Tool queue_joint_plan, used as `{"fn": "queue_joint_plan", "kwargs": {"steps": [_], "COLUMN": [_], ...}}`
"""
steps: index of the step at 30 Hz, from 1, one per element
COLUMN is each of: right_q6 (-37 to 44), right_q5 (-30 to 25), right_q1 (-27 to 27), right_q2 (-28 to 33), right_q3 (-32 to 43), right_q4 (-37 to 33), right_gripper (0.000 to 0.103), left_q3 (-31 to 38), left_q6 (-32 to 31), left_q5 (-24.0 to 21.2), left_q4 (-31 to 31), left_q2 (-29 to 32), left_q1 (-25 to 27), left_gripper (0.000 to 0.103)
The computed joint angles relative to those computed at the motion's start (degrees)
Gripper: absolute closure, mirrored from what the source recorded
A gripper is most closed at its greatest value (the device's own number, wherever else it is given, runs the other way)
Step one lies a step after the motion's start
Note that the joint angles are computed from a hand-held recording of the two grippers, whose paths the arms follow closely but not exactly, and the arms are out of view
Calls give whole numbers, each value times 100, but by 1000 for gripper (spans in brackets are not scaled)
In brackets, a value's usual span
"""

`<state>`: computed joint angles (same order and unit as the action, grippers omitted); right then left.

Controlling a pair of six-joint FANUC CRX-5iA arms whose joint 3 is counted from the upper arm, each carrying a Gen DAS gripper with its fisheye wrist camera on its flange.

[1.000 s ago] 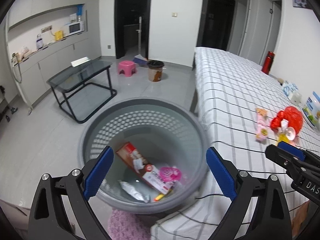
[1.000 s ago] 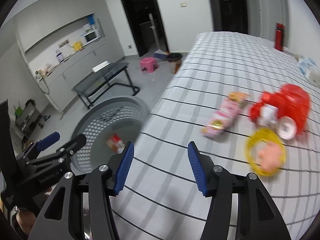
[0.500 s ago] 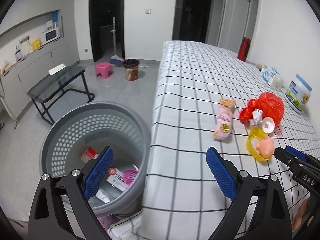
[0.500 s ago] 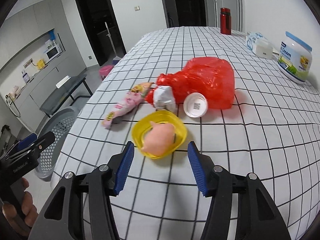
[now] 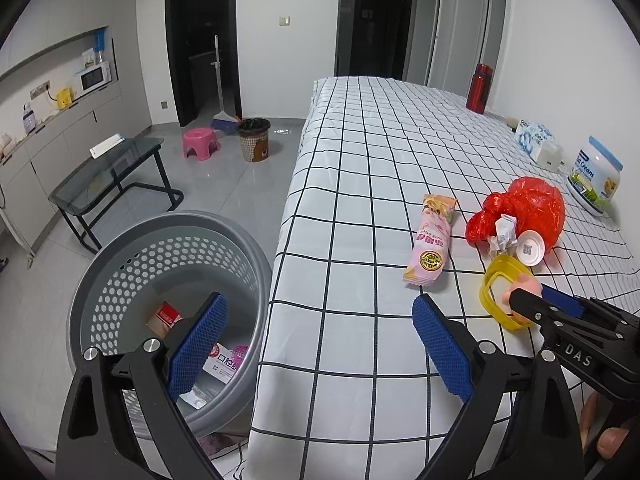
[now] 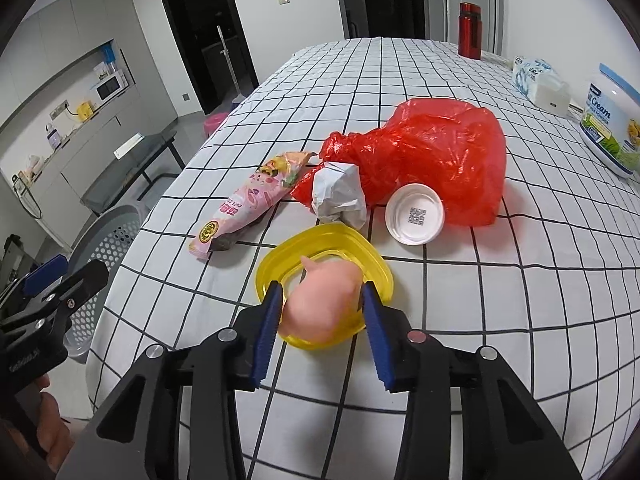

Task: Collect trash
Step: 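Grasp the pink sponge inside the yellow lid with the right gripper, then grasp the yellow plastic lid with the left gripper while the right gripper holds the sponge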

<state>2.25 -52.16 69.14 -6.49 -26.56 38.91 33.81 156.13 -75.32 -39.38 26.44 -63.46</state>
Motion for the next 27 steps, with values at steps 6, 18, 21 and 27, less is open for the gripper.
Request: {"fn": "queue_joint_plan", "kwargs": {"steps": [6,18,21,27], "right_q6": [44,-502,-718,-1168], "right_q5": [-17,-193,-383,-797], "right_q1": [1,218,292,403], "right_q2": [33,-591,-896,-1458], "right_q3": [2,-379,-604,-1056], "right_q4": [25,485,584,620], "right_gripper": [72,74,74,74], "left_q3": [72,455,592,1232], "left_q6": [-78,-479,-687,-1148], "left_q5": [61,357,573,689], "left_q4": [81,341,570,974], "left_q2": [74,329,447,961], "left_q1": [19,32,87,87], "left_gripper": [11,11,9,9]}}
